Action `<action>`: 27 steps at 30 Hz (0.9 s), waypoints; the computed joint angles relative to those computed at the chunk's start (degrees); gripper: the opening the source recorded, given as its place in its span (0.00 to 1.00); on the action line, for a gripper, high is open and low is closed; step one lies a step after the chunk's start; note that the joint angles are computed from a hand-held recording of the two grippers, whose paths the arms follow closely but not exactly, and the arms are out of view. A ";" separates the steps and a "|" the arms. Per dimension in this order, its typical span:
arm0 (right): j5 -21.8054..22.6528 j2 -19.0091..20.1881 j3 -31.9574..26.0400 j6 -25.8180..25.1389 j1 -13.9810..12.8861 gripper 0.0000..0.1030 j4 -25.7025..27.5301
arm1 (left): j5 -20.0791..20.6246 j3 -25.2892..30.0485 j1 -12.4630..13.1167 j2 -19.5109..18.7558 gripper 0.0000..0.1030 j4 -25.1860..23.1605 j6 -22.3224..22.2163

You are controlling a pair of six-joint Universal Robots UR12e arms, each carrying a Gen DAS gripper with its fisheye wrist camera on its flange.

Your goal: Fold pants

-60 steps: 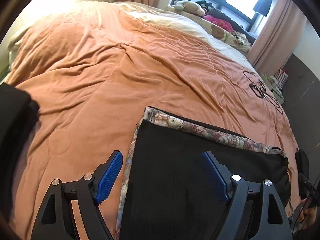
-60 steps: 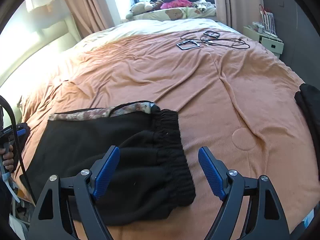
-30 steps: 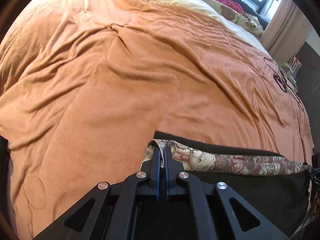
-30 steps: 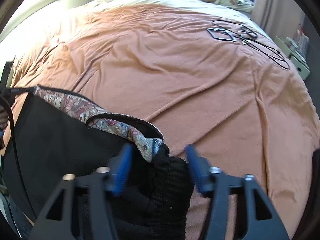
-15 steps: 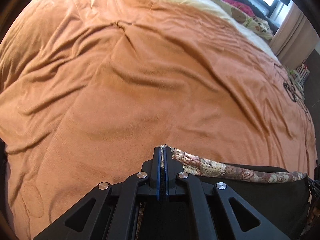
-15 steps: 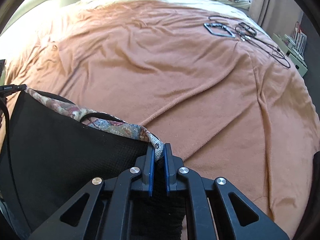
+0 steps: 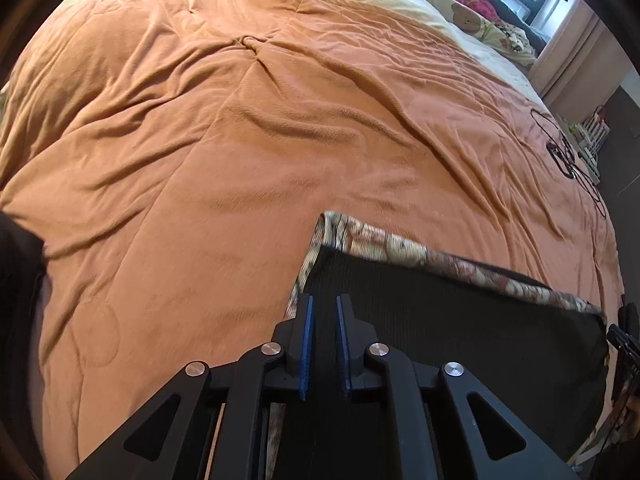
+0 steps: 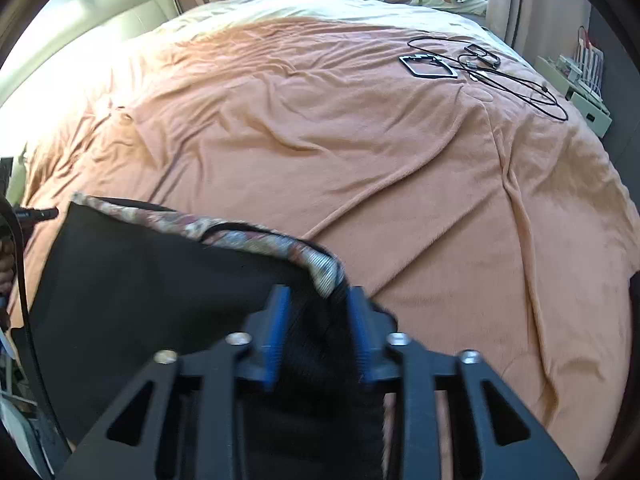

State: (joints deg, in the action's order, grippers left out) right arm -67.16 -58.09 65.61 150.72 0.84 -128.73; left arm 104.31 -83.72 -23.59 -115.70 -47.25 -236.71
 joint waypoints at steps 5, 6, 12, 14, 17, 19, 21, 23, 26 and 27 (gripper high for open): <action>2.73 -2.92 3.87 -0.77 -1.65 0.52 0.67 | 1.74 -2.70 -1.76 2.64 0.30 -0.07 -2.65; 3.00 -3.39 4.56 -0.76 -1.86 0.54 0.51 | 1.83 -3.02 -1.95 2.95 0.30 -0.14 -2.99; 4.81 -5.88 8.30 -0.48 -3.26 0.70 -0.11 | 2.34 -5.30 -4.12 4.83 0.30 -0.07 -6.47; 5.34 -6.55 9.32 -0.55 -3.78 0.74 0.10 | 2.55 -5.81 -4.99 5.10 0.30 0.01 -7.64; 5.58 -7.42 10.65 -1.05 -4.29 0.74 0.39 | 2.40 -6.63 -6.24 5.34 0.30 1.22 -8.88; 5.97 -8.07 11.54 -1.44 -4.78 0.74 0.82 | 2.53 -6.80 -6.94 5.38 0.30 1.24 -9.56; 6.65 -8.58 12.18 -1.69 -5.20 0.74 1.28 | 2.58 -7.11 -7.67 5.48 0.30 1.64 -10.38; 6.41 -9.12 12.89 -1.91 -5.47 0.74 1.62 | 2.22 -7.52 -8.20 5.57 0.30 2.25 -11.16; 5.64 -9.65 13.72 -3.10 -5.67 0.74 2.27 | 2.04 -7.91 -8.90 5.52 0.30 3.21 -12.04; 5.01 -9.75 13.96 -3.36 -5.67 0.74 2.23 | 2.11 -7.99 -9.22 5.44 0.30 3.43 -12.33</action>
State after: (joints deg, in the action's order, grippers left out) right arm -62.15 -67.84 79.56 147.36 -4.82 -126.50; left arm 106.42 -91.71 -32.81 -110.26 -43.81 -249.04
